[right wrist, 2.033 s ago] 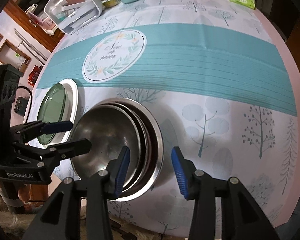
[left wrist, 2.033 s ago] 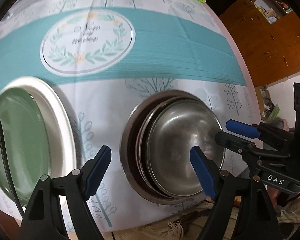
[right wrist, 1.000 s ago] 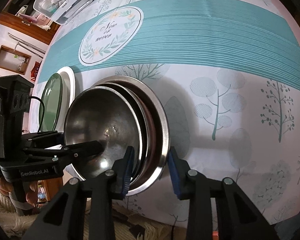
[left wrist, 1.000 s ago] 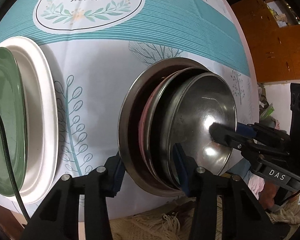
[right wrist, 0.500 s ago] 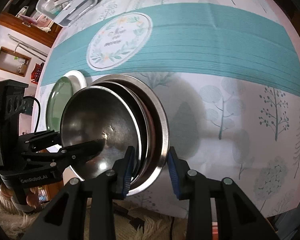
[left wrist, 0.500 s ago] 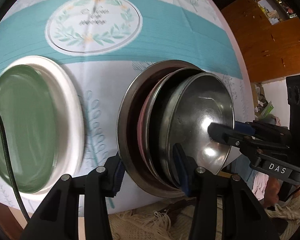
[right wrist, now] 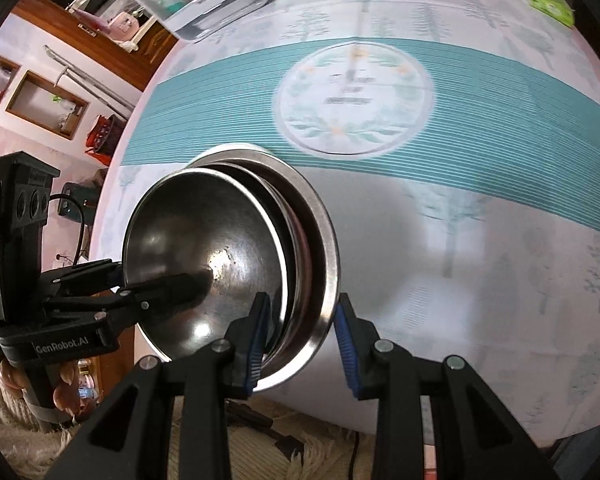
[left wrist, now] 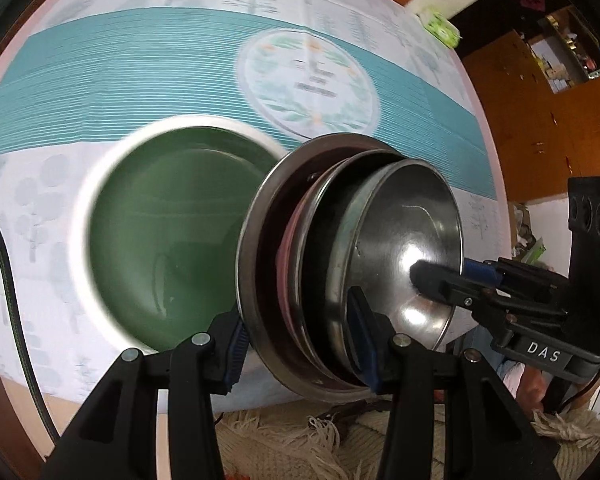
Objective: Organize plates and bowls
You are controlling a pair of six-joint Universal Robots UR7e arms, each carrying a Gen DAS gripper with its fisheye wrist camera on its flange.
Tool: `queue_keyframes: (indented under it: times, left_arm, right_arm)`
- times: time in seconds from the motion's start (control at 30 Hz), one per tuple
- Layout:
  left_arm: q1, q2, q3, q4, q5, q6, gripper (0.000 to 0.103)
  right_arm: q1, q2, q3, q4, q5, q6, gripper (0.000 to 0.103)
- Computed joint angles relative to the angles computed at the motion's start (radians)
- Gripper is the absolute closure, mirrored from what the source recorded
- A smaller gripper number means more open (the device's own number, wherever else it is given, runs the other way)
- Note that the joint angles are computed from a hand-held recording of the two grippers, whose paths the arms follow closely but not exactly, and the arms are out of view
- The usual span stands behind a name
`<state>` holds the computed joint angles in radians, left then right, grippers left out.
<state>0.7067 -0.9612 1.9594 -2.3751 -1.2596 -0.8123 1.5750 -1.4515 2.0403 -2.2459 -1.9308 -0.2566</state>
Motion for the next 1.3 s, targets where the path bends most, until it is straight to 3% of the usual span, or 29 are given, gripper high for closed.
queue_keyframes:
  times: [0.2,0.47,0.93,1.03,1.17,1.3]
  left_arm:
    - [0.067,-0.075,0.036,0.039,0.011,0.063,0.059]
    - [0.139,-0.085,0.029,0.061,-0.005,0.146,0.059]
    - [0.171,-0.061,0.018,0.050,-0.034,0.211,0.059]
    - [0.164,-0.063,0.023,0.038,-0.018,0.215,0.052]
    - [0.146,-0.081,0.037,0.008,0.017,0.219,0.034]
    - [0.131,-0.103,0.051,-0.005,0.047,0.225,0.032]
  right_arm:
    - [0.056,0.102,0.012,-0.078,-0.002,0.083,0.071]
    - [0.089,0.194,0.006,-0.142,-0.032,0.183,0.071]
    - [0.107,0.203,0.017,-0.198,-0.066,0.237,0.070]
    - [0.106,0.198,0.025,-0.215,-0.059,0.240,0.070]
    - [0.125,0.197,0.042,-0.267,-0.095,0.205,0.068]
    - [0.137,0.183,0.066,-0.315,-0.114,0.182,0.062]
